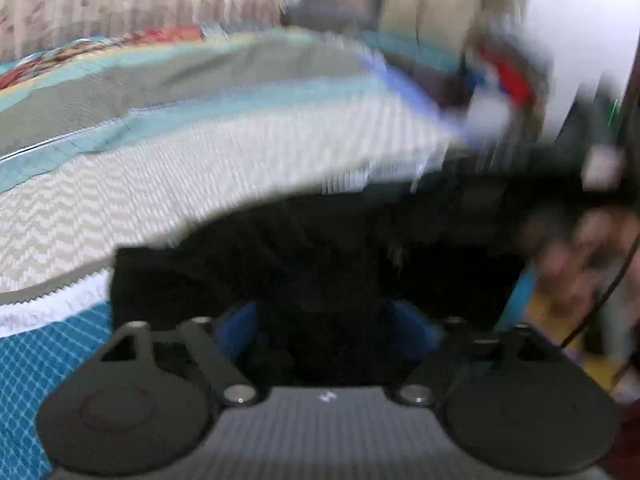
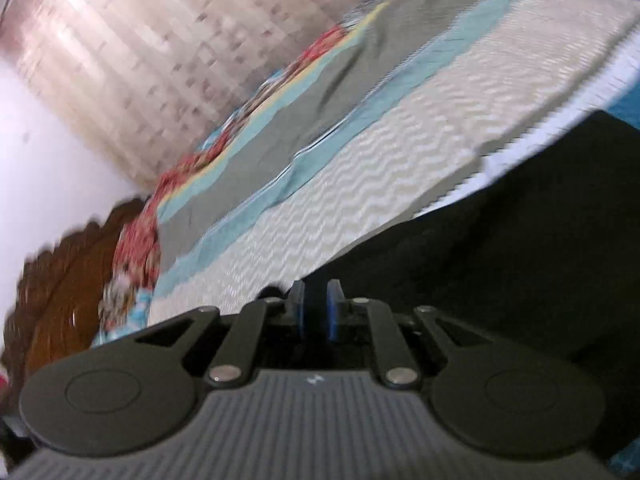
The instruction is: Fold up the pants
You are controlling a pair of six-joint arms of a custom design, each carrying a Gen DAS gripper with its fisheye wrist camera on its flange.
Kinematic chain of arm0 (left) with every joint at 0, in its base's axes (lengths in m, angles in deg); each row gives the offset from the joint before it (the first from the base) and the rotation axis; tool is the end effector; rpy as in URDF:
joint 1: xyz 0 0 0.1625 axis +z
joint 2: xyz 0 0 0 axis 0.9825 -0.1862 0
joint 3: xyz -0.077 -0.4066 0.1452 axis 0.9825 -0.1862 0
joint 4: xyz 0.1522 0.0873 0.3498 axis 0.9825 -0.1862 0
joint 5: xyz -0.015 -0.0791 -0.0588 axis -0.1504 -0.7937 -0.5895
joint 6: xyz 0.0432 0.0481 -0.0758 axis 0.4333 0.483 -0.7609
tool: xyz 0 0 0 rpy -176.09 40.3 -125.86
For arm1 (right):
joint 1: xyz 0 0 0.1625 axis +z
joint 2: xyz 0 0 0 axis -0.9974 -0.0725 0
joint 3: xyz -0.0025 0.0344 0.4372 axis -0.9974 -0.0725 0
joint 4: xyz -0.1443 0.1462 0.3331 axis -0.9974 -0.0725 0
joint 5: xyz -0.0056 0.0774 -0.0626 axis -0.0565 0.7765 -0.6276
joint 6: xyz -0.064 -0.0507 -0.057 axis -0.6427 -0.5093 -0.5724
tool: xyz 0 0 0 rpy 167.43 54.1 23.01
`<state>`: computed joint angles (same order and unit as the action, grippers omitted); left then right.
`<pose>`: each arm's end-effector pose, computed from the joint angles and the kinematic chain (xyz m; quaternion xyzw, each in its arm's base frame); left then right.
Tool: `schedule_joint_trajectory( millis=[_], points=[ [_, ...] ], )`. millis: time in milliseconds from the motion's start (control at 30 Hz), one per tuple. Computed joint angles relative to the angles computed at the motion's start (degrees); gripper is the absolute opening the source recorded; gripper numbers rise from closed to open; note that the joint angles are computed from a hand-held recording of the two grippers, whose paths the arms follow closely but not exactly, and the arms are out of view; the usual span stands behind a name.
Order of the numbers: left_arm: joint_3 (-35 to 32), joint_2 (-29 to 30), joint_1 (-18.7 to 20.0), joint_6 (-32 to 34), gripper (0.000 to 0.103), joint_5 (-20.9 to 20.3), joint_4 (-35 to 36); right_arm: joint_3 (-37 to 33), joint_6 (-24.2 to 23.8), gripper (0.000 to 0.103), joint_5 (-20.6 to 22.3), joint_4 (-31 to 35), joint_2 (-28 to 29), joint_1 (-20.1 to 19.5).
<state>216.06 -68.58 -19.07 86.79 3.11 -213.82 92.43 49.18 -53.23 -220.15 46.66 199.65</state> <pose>-0.0659 -0.4608 0.3379 0.3280 0.8893 -0.2753 0.1603 0.3399 -0.4854 0.0778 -0.0934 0.9249 -0.3681 0.0164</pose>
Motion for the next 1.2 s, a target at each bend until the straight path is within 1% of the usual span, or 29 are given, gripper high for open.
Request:
schedule_joint_trajectory(
  millis=[33,100,167,233,267,300,333,400,433,467,500,533,567,600,633,667,700,733,767,833,867,900,967,1000,1033,1067,1133,1167,1200],
  points=[
    [-0.04,-1.49,0.37,-0.40,0.091,-1.20,-1.33,-1.34,-1.89,0.016,1.33,1.71,0.81,0.50],
    [-0.18,-3.90,0.90,-1.94,0.091,-1.40,-3.84,-3.76,-6.24,0.016,2.91,3.37,2.23,1.38],
    [-0.97,-4.89,2.30,-5.36,0.091,0.62,-5.46,-6.50,-11.78,0.019,5.20,4.95,3.87,2.65],
    [-2.40,-4.52,4.17,-10.23,0.088,4.72,-3.67,-8.41,-16.05,0.027,6.37,7.20,5.07,3.58],
    [-3.25,-3.93,5.23,-13.35,0.088,6.71,-1.75,-9.81,-17.47,0.027,6.12,9.08,5.74,3.58],
    [-3.93,-3.48,6.32,-16.34,0.088,7.40,0.39,-10.69,-18.49,0.027,4.88,10.50,6.57,3.76],
    [-5.02,-2.62,7.85,-19.09,0.088,6.86,2.63,-11.62,-19.38,0.027,2.55,12.22,7.37,3.89],
    [-5.15,-2.13,9.59,-22.23,0.088,5.83,5.46,-13.63,-19.37,0.020,-6.56,17.96,9.02,3.95],
    [-5.00,-1.62,9.87,-22.93,0.089,5.73,6.24,-13.58,-17.14,0.005,-8.54,19.49,9.63,2.73],
    [-5.17,-1.17,10.38,-22.82,0.090,5.27,7.01,-12.42,-12.71,0.002,-8.12,18.61,8.89,1.66],
    [-5.07,-0.89,10.45,-22.76,0.091,4.51,7.61,-11.47,-8.73,0.001,-5.31,18.88,7.39,0.53],
    [-5.08,-0.55,10.57,-22.34,0.096,3.20,8.14,-11.22,-7.15,0.003,-4.59,19.06,6.44,0.37],
    [-4.77,-0.52,10.59,-21.96,0.101,1.82,8.67,-11.25,-7.97,0.017,-6.28,16.85,6.28,1.24],
    [-4.96,0.08,10.94,-21.05,0.102,0.08,9.25,-11.08,-10.82,0.023,-7.74,13.53,6.43,1.91],
    [-5.43,0.83,11.30,-20.32,0.100,-0.94,9.71,-11.22,-12.30,0.031,-7.64,12.00,6.61,2.18],
    [-5.43,1.63,11.32,-20.42,0.083,-1.32,9.96,-10.69,-12.60,0.031,-6.24,11.49,6.11,2.06],
    [-5.56,2.70,11.32,-20.59,0.072,-0.95,10.06,-11.30,-12.22,0.031,-4.70,11.82,6.44,1.79],
    [-4.23,2.47,9.89,-20.85,0.057,1.17,8.97,-11.70,-11.96,0.031,-3.74,12.45,6.75,1.68],
    [-3.57,2.69,9.25,-19.74,0.042,2.32,7.30,-11.34,-12.50,0.031,-4.12,12.78,7.01,1.53],
    [-2.84,2.33,7.72,-17.34,0.026,3.66,4.57,-14.48,-12.85,0.030,-8.54,16.53,10.16,1.65],
    [-2.16,1.91,6.50,-15.18,0.024,4.97,1.99,-15.65,-13.43,0.025,-10.18,16.13,11.98,1.24],
    [-0.94,1.75,4.76,-12.28,0.024,7.09,-2.30,-15.98,-13.74,0.024,-9.43,13.32,13.04,0.79],
    [2.07,0.89,1.00,-6.29,0.024,11.17,-11.14,-18.22,-10.73,0.027,-8.66,12.45,14.12,1.31],
    [2.72,0.52,-0.15,-4.93,0.024,12.15,-12.97,-18.11,-10.02,0.028,-7.07,11.46,14.12,1.22],
    [2.38,0.79,-0.53,-4.95,0.024,13.06,-12.40,-18.30,-9.89,0.028,-6.10,11.14,14.35,1.25],
    [2.44,0.47,-0.52,-6.30,0.025,13.94,-9.93,-18.16,-10.22,0.028,-6.63,11.47,14.54,1.42],
    [1.97,2.01,1.87,-10.34,0.029,15.98,-4.66,-17.73,-10.94,0.028,-7.81,12.84,15.12,1.12],
    [1.58,3.44,3.45,-12.79,0.042,17.25,-1.99,-17.24,-12.96,0.027,-7.38,10.39,15.82,1.03],
    [1.97,4.11,4.67,-14.52,0.049,17.87,-1.73,-16.95,-14.85,0.028,-7.20,9.80,15.81,1.18]
  ],
)
